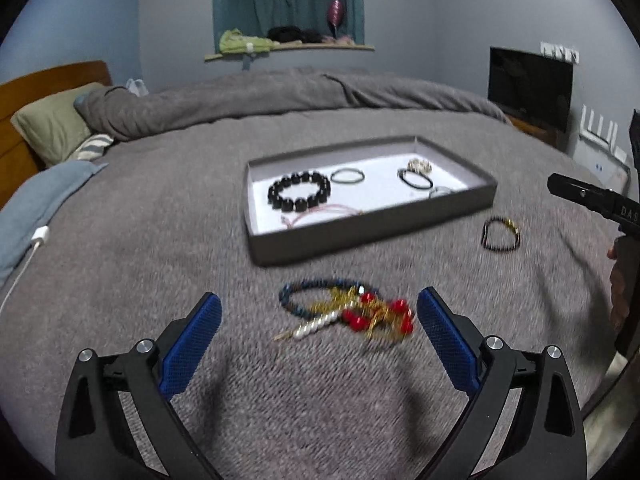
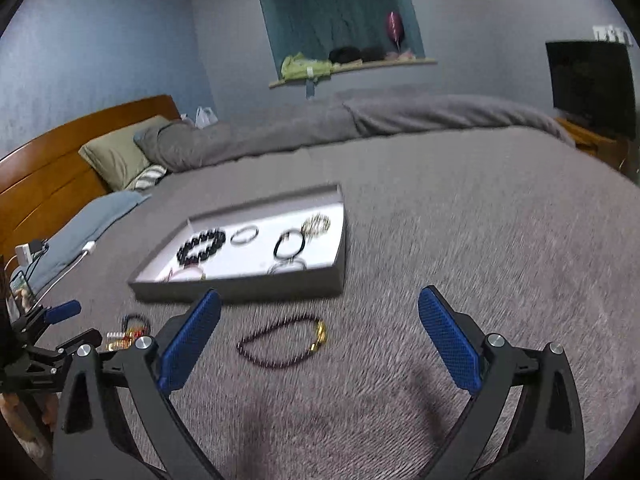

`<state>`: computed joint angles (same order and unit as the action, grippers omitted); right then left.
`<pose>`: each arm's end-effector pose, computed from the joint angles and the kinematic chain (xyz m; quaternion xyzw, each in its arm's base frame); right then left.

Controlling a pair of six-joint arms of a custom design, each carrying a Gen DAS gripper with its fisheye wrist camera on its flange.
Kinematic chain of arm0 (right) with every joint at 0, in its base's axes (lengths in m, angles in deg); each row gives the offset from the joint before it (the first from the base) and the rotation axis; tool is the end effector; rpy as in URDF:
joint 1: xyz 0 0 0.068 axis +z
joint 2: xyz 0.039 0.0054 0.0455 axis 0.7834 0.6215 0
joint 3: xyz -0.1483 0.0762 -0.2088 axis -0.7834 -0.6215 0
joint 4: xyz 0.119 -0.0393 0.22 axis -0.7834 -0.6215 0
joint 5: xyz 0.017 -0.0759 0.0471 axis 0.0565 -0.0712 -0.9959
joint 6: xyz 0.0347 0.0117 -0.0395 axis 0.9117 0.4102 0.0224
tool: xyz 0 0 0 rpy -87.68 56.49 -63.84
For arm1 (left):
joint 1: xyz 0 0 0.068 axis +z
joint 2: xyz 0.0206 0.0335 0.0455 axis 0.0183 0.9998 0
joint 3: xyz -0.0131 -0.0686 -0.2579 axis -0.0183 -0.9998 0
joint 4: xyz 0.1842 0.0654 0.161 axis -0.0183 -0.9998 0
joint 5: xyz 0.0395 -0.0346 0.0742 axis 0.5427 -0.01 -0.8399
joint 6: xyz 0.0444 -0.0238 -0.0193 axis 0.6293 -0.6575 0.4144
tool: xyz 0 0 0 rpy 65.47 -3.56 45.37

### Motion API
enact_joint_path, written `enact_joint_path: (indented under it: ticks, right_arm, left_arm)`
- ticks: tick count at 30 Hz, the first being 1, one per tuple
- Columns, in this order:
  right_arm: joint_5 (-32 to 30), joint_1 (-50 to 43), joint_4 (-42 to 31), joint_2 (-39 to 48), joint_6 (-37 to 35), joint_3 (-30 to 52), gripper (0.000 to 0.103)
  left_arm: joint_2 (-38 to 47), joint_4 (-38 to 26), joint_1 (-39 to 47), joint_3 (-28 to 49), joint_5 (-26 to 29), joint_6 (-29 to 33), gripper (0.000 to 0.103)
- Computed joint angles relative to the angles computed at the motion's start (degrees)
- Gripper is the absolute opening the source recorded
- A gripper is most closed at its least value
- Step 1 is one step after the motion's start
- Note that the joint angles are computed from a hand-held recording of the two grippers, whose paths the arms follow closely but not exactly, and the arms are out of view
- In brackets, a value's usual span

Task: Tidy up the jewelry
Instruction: 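Move both open grippers back over the remaining jewelry pile, then grasp the red-beaded gold chain with the left gripper while the right gripper grasps the dark red bracelet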

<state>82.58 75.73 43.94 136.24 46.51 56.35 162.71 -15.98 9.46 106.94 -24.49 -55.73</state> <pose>0.2885 0.1248 0.2490 -0.0166 0.8680 0.1295 0.4791 0.2734 0.0306 0.2346 0.1144 0.8882 -0.0322 0.4437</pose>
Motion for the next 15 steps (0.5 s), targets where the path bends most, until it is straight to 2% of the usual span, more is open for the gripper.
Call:
enact_joint_path:
  ticks: [4, 7, 11, 13, 15]
  right_arm:
    - [0.76, 1.49, -1.60, 3.57, -1.18, 2.56, 0.098]
    - [0.87, 2.24, -1.23, 3.92, -1.69, 2.71, 0.098]
    - [2.02, 2.88, -2.32, 4.79, -2.69, 3.71, 0.098]
    - [1.98, 2.96, -2.73, 5.12, -2.59, 3.82, 0.098]
    - [1.86, 3.03, -3.65, 5.93, -2.76, 4.49, 0.098]
  left_arm:
    - [1.73, -1.34, 2.48, 0.43, 1.69, 0.62, 0.097]
    - [2.83, -2.20, 4.92, 1.38, 4.69, 0.21, 0.097]
    - [4.21, -2.64, 5.74, 2.45, 5.93, 0.78, 0.094]
    - [5.35, -3.63, 5.46, 3.34, 6.68, 1.25, 0.090]
    - [6.40, -4.45, 4.59, 4.02, 6.44, 2.23, 0.073]
